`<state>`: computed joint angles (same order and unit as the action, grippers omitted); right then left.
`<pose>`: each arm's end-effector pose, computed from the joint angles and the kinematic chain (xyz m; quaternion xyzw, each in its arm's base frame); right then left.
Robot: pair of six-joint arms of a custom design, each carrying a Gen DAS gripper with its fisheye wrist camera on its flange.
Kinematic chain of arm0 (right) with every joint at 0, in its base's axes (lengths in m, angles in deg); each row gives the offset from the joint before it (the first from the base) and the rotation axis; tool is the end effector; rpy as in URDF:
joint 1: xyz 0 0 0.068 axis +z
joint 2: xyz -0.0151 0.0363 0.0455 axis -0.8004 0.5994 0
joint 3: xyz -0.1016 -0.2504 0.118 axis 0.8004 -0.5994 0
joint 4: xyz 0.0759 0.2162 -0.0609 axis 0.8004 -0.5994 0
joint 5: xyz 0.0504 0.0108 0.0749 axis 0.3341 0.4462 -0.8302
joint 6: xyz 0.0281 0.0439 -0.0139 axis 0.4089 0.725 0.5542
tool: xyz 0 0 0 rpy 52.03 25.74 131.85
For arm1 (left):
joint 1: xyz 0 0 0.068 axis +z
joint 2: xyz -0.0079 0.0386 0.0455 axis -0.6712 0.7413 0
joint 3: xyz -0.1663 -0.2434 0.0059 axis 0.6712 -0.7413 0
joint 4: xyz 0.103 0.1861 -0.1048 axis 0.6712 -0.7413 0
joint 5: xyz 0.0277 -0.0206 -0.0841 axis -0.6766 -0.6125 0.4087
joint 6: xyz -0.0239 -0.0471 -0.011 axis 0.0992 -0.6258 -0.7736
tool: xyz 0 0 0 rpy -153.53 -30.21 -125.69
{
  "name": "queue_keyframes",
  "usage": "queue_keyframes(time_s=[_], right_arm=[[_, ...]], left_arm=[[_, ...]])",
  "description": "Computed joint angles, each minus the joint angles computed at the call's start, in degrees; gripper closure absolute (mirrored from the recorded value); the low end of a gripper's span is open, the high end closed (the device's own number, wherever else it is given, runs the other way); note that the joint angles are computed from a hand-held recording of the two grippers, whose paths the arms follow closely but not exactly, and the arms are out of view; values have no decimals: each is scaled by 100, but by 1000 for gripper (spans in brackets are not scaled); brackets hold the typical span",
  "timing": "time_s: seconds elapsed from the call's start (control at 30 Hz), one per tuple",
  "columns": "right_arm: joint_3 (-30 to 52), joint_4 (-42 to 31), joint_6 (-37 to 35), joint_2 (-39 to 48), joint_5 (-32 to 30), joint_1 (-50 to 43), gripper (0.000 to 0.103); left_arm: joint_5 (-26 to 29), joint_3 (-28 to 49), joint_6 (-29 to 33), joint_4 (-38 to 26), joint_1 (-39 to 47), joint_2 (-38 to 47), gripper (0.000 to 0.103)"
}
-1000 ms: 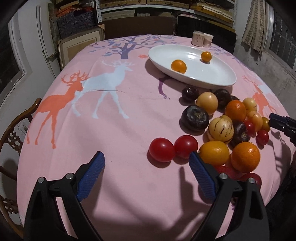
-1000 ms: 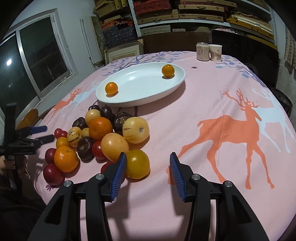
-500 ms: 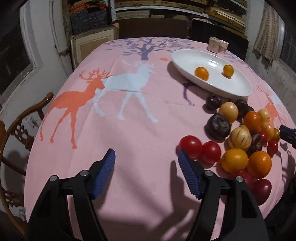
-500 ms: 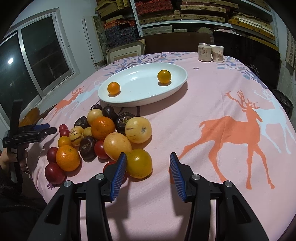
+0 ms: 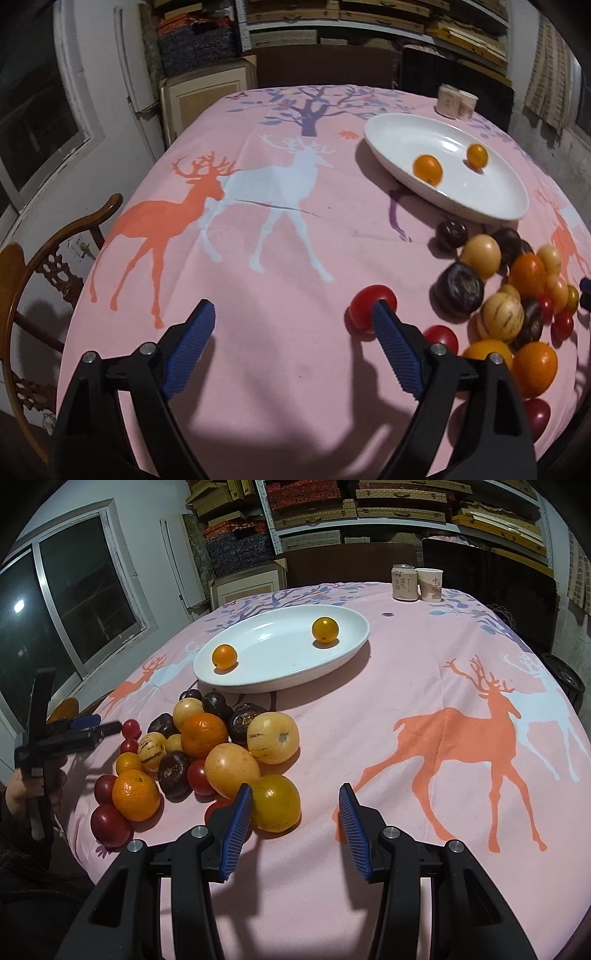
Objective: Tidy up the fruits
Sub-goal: 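Move both open grippers back toward the fruit pile, then grasp a red tomato with the left gripper while the right gripper grasps a yellow tomato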
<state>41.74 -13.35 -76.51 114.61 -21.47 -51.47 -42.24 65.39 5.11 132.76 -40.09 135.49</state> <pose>0.3062 0.0257 -0.0084 -0.2006 0.9002 0.1916 0.3356 0.2661 0.0160 0.0000 -0.1059 0.9347 0.0689 0.3322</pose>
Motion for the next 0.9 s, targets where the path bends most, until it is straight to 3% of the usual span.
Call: queue_keyframes(time_s=[0.07,0.17,0.4,0.6,0.73,0.9], right_arm=[[-6,33,15,1,30,9,54],[50,11,60,35,27,7,54],[76,-25,56,39,58,52,54],[41,1,51,5,74,19,54],[44,-16,43,-2,72,29,54],[70,-73,13,-34,63,51,54]], left_arm=[[252,-18,39,-18,72,-49,19],[245,-6,221,101,-197,42,19],[15,716,67,-362,-618,392,19],[358,1128,176,-827,-654,416,42],[762,1112,239,-841,-640,394,69],[941,984,173,-634,-576,402,72]])
